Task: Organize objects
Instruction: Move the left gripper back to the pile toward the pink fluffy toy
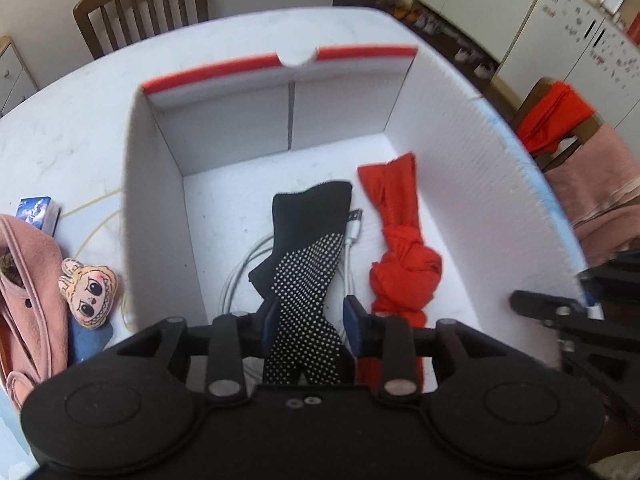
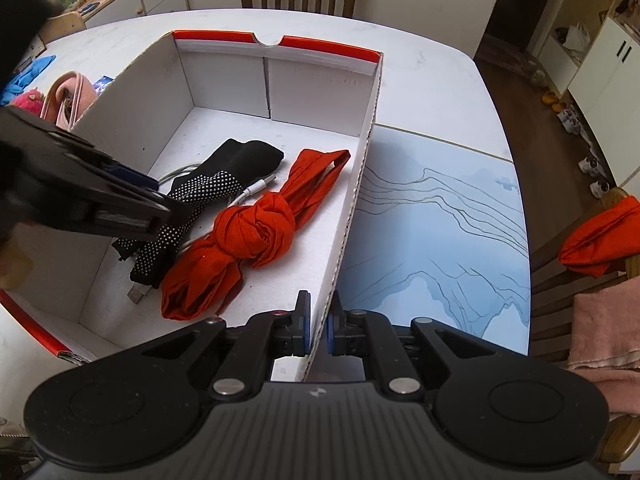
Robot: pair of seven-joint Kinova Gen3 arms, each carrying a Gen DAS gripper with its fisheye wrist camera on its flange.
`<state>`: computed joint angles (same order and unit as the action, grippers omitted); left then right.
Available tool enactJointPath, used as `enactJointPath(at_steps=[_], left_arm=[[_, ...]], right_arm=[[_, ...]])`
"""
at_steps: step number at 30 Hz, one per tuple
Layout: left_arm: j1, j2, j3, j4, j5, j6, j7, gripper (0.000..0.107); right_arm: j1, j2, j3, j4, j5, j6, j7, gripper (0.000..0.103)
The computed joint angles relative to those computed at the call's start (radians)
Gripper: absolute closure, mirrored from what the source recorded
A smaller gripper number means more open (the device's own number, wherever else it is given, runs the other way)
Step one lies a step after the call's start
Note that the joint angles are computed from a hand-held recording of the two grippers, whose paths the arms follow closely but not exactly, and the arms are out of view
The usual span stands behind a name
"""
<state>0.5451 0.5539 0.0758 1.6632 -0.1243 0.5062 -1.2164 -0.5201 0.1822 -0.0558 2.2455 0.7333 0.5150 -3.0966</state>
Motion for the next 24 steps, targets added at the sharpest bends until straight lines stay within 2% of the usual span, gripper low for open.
enactJointPath(at_steps=[3,7,12,15,19,24], left_arm=[[-0.045,-0.037,0.033,0.037,0.030,-0.046,-0.034,0.072],[-0.068,-0.104,0.043,0.106,0.048,-0.099,-0.064,0.070],[-0.069,-0.181,0.023,0.185,0.051,-0.156,-0.057,0.066],[-0.051,-0.225,-0.009,0.227,0.023,-0.177,-0.029,0.065],[0.005,-0.263,-0.084,0.277,-0.062,-0.209,0.060,0.062],[0.033,-0.321,-0.153,0.352,-0.175,-0.246,0.181,0.043]], right_arm=[[0.003,0.003,-0.003,-0.008,-0.016,0.009,0.013,0.096],[-0.001,0.012,-0.004,-0.025,-0.036,0.032,0.023,0.096],[0.011,0.011,-0.001,-0.025,-0.065,0.018,0.035,0.096],[0.016,0.021,-0.001,-0.036,-0.090,0.024,0.057,0.096],[-0.001,0.038,0.005,-0.054,-0.106,0.048,0.061,0.096],[-0.008,0.046,0.012,-0.061,-0.114,0.056,0.054,0.096]])
